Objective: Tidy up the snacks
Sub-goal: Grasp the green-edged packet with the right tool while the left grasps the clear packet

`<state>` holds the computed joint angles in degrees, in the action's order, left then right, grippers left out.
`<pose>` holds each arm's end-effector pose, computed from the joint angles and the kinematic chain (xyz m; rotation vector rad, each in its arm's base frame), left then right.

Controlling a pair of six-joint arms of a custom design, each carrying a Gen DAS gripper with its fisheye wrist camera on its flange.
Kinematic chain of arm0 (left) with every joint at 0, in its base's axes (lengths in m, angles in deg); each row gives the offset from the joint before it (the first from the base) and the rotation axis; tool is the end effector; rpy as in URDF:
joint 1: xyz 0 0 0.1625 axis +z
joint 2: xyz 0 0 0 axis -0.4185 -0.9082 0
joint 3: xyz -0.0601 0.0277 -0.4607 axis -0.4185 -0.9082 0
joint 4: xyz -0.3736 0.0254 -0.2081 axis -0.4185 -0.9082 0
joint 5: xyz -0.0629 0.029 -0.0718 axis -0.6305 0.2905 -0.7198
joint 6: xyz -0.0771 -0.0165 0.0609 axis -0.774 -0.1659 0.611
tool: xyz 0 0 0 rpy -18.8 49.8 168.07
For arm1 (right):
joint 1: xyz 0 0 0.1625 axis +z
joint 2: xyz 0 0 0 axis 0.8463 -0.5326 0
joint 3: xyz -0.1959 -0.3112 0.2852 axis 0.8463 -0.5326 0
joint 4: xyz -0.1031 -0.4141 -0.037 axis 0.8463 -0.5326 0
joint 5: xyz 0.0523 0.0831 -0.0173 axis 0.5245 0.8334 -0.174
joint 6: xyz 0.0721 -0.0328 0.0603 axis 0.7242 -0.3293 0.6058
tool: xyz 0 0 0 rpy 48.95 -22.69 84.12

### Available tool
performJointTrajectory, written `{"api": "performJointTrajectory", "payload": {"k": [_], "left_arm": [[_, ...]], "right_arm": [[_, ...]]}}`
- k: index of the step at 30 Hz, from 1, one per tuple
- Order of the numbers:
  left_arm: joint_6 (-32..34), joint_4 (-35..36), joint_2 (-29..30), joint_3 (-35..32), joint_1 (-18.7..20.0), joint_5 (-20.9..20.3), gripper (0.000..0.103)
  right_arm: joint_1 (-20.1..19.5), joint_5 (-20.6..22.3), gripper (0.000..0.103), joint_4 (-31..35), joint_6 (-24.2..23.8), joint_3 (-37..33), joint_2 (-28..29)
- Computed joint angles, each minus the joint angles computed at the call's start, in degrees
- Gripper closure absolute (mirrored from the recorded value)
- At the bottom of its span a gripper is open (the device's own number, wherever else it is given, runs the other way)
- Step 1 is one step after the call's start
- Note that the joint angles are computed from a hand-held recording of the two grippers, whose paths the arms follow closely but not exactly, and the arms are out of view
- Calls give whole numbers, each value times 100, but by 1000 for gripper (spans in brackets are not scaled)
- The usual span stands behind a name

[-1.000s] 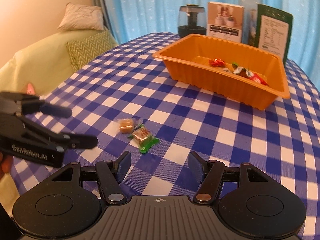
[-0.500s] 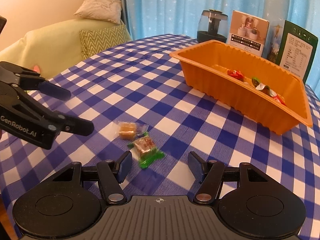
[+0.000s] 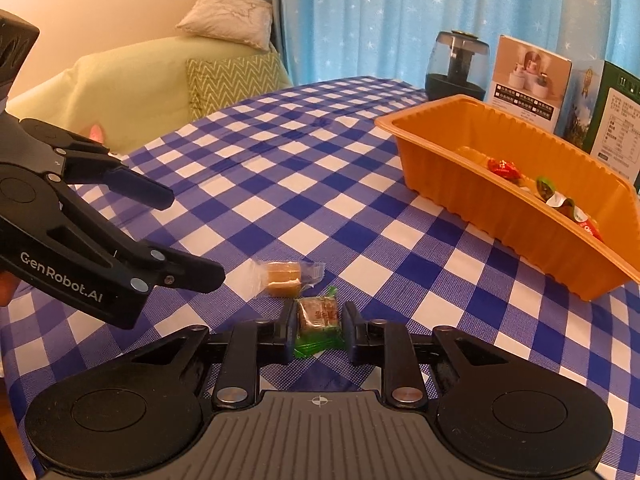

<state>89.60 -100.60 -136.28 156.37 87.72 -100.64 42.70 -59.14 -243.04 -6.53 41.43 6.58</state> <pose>-0.1055 -0.6707 0.2304 0.3725 2.2105 -0.8457 0.2602 -0.7388 0.0303 1.4900 -2.3926 0.5137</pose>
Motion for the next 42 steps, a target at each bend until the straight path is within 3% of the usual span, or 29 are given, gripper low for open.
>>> {"api": "performJointTrajectory", "payload": {"k": [8, 14, 18, 25, 32, 34, 42], "left_arm": [[440, -140, 132, -87, 1, -166, 18], [905, -144, 328, -270, 34, -382, 28], [1200, -174, 451, -390, 56, -546, 31], [1156, 136, 559, -630, 168, -822, 55], [781, 429, 476, -643, 170, -933, 71], [681, 474, 473, -656, 161, -893, 82], [126, 639, 476, -722, 104, -579, 84]], "right_arm": [[28, -458, 81, -404, 1012, -117, -20], [-13, -669, 81, -383, 1719, -235, -106], [-18, -684, 81, -371, 1802, -225, -132], [-14, -635, 81, -375, 1868, -214, -146], [-15, -646, 81, -371, 1946, -239, -137], [-10, -637, 81, -373, 1940, -236, -139], [9, -603, 81, -401, 1928, -198, -164]]}}
